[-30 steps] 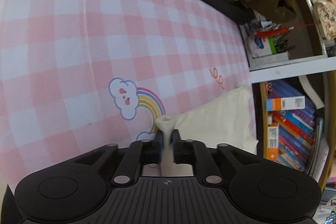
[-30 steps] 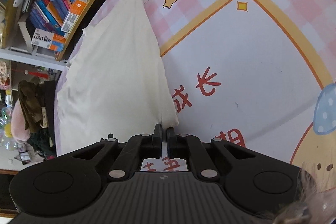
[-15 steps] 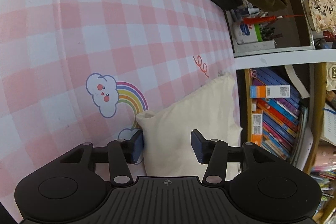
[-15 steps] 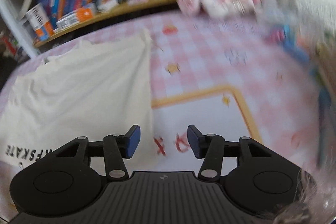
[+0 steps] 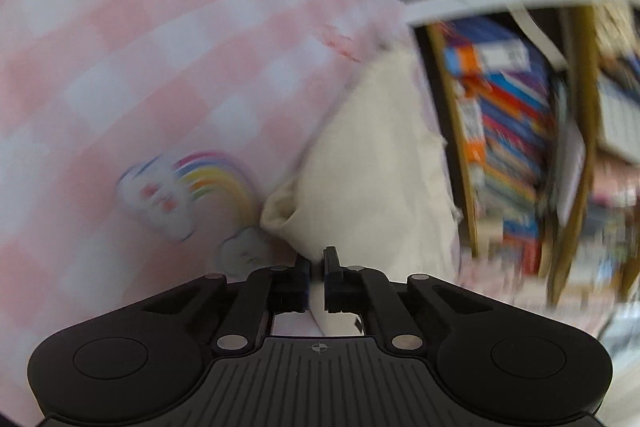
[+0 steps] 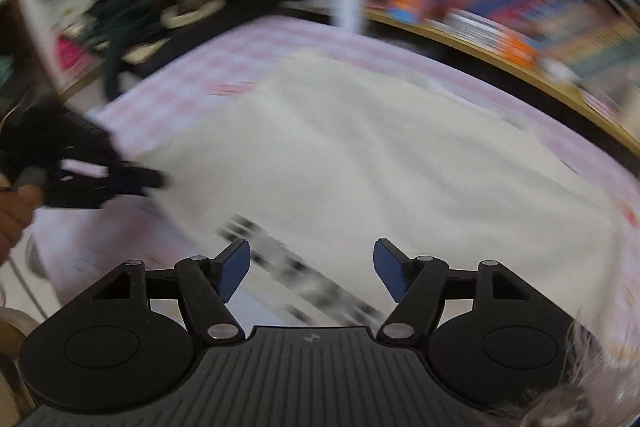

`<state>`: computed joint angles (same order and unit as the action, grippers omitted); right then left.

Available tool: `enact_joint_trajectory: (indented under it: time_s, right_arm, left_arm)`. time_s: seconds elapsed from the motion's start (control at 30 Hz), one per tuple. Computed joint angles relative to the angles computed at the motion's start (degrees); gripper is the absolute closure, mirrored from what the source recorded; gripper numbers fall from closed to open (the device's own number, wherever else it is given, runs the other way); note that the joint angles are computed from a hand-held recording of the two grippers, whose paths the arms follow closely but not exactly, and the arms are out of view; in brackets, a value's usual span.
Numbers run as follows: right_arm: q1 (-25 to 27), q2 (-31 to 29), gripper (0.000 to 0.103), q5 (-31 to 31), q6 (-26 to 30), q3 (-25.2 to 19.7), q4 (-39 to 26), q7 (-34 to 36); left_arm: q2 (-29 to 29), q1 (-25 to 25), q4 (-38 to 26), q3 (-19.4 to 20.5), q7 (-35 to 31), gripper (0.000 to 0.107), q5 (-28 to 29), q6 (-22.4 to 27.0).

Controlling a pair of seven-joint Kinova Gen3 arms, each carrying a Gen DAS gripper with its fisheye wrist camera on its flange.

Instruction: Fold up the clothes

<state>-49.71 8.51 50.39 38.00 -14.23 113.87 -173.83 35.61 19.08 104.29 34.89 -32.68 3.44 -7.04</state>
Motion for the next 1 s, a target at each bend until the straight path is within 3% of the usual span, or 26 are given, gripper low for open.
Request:
enact_joint_trajectory:
  time_s: [0.1, 0.3, 0.43, 0.6, 0.73, 0.8, 0.87, 0.9, 0.93, 1.0]
  right_arm:
    - [-0.1, 5.2, 0.037, -0.5, -4.1, 0.4, -5.4, 4.4]
    - [-3.3, 12.9, 0.038, -5.9, 0.4, 1.3, -16.4, 17.1]
    - [-6.1, 16.4, 0.040, -8.2, 5.2, 2.9, -21.4, 23.0]
    - [-9.0, 17.9, 0.053, -10.5, 6.2, 6.5, -23.4, 23.8]
    - [-11.0, 19.1, 0.056, -10.8, 7.6, 8.3, -24.7, 24.7]
    - [-11.3, 19.5, 0.075, -10.9, 7.9, 8.9, -24.9, 24.7]
    - [-10.5, 19.4, 0.087, -12.2, 7.4, 9.0, -24.7, 24.9]
    - [-10.5, 19.3, 0.095, -12.5, 7.3, 9.3, -24.5, 24.4]
    - [-10.7, 19.0, 0.099, -12.5, 7.4, 9.7, -24.1, 23.3]
    - [-11.0, 18.2, 0.099, -12.2, 7.3, 10.5, -23.2, 20.8]
  left_arm:
    - [2.7, -4.6, -1.5, 5.8, -3.5, 0.103, -4.5, 1.3]
    - [8.5, -12.5, -1.8, 16.3, -9.2, 0.103, -8.7, 1.6]
    - [10.6, -14.6, -2.1, 19.1, -11.9, 0.103, -9.3, 1.5]
    - [12.9, -16.4, -2.5, 21.7, -14.9, 0.103, -9.4, 1.8]
    - [13.1, -16.6, -2.7, 21.9, -16.5, 0.106, -8.6, 2.3]
    - [13.6, -17.4, -1.9, 22.6, -16.8, 0.104, -7.9, 1.2]
    - [15.1, -19.5, -0.4, 24.5, -16.2, 0.089, -8.0, -1.0]
    - [15.6, -20.3, 0.4, 25.0, -15.4, 0.072, -8.0, -2.0]
    - [15.8, -21.1, 1.2, 25.2, -14.3, 0.056, -8.1, -3.3]
    - [14.3, -21.1, 3.3, 23.4, -11.5, 0.038, -7.1, -6.8]
